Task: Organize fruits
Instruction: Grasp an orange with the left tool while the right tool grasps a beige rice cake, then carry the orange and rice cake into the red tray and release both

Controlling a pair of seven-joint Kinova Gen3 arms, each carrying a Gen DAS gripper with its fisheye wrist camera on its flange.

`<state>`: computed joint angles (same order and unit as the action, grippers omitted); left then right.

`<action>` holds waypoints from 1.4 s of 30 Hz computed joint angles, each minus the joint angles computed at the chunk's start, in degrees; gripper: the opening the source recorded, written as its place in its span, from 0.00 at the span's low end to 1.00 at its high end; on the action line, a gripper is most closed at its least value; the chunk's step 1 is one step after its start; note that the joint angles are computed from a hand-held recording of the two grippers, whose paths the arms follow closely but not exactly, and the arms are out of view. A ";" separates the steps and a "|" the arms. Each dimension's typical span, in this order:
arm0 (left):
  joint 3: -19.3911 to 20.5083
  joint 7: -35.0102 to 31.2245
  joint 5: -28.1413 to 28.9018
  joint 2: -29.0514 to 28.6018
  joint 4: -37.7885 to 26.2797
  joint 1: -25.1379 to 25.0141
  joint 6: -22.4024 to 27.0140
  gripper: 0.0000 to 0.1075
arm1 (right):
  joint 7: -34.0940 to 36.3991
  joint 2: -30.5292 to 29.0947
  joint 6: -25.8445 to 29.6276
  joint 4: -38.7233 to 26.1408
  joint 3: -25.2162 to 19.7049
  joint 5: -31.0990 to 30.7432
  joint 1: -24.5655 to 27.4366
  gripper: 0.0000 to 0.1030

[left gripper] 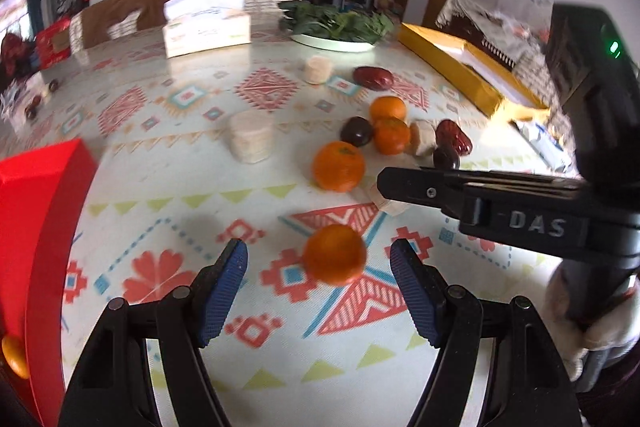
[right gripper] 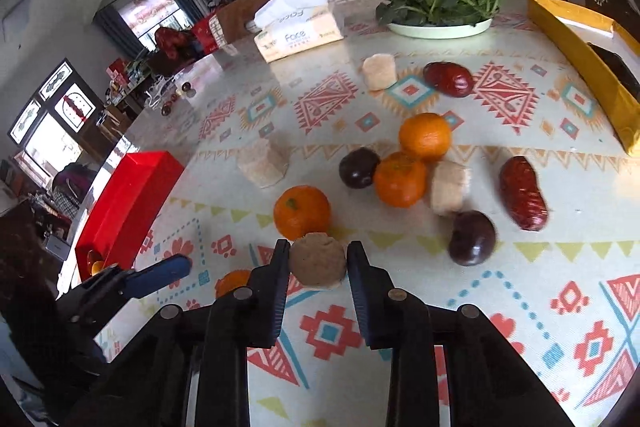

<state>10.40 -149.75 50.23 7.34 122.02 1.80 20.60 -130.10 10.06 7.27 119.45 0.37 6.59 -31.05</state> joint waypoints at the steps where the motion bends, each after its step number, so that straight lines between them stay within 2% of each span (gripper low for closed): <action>1: 0.08 0.70 -0.94 0.28 -0.24 0.64 -0.49 0.68 | -0.03 -0.27 -0.10 0.28 0.04 -0.03 0.14 0.31; 2: 0.18 1.64 -2.08 0.55 -0.35 1.36 -1.17 0.68 | -0.19 -0.71 -0.33 0.82 0.15 -0.04 0.18 0.31; 4: -2.82 5.79 -6.28 1.13 -1.05 5.72 -1.94 0.59 | -0.29 -1.04 -0.62 1.35 0.24 -0.03 0.42 0.31; 5: -5.03 7.92 -8.38 1.65 -1.56 8.38 -1.89 0.39 | -0.95 -1.31 -0.69 1.69 1.10 0.41 -0.38 0.31; 6: -6.95 9.27 -9.55 2.02 -1.59 10.66 -2.63 0.31 | -0.97 -1.36 -0.71 1.77 0.92 0.41 -0.11 0.31; 8: -8.47 9.18 -9.09 1.94 -1.54 12.03 -2.72 0.30 | -1.77 -1.56 -0.69 1.96 1.64 0.93 -0.75 0.31; 9: -7.87 7.73 -7.46 1.70 -1.20 11.12 -2.80 0.30 | -1.94 -1.55 -0.65 1.88 1.58 1.07 -0.66 0.31; 11: -4.46 3.58 -2.80 0.73 -0.21 6.50 -2.69 0.30 | -3.46 -2.10 -0.42 2.11 2.89 2.38 -2.22 0.31; 14: -0.52 -1.97 4.19 -1.68 0.70 -1.46 0.24 0.30 | -7.53 -2.91 0.32 1.96 5.17 6.35 -5.34 0.31; 16: 0.16 -5.97 8.85 -3.97 1.23 -6.56 3.14 0.30 | -12.02 -3.77 1.32 1.40 6.60 10.89 -8.09 0.31; 18: -2.34 -8.90 12.38 -6.41 1.54 -10.10 6.67 0.30 | -14.18 -4.37 2.37 0.19 6.18 13.58 -8.98 0.31; 20: -6.74 -9.03 12.93 -7.98 1.04 -11.19 9.28 0.30 | -12.61 -4.69 3.43 -1.77 3.89 12.83 -8.10 0.31; 25: -14.90 -4.47 8.95 -8.48 -2.07 -13.57 8.99 0.30 | -1.10 -2.15 5.59 -9.59 -9.04 3.99 1.02 0.31; 28: -17.20 -1.62 6.64 -6.41 -4.64 -15.83 8.17 0.30 | 5.89 1.60 7.39 -15.78 -14.41 -1.03 3.67 0.31; 34: -16.93 6.78 -0.54 1.18 -10.00 -20.67 6.80 0.30 | 16.39 12.71 14.34 -30.34 -15.41 -7.98 0.00 0.31; 38: -15.74 10.01 -3.46 4.42 -11.79 -23.80 7.85 0.30 | 18.26 21.35 20.64 -40.68 -13.04 -8.57 -4.75 0.31; 42: -13.28 10.15 -4.22 5.72 -11.89 -26.97 7.74 0.30 | 19.30 27.19 25.31 -48.10 -11.46 -9.13 -7.25 0.31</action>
<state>-2.89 -139.60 46.02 13.06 110.12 -25.17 28.34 -110.80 37.25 32.58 71.34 -11.08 -2.54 -38.30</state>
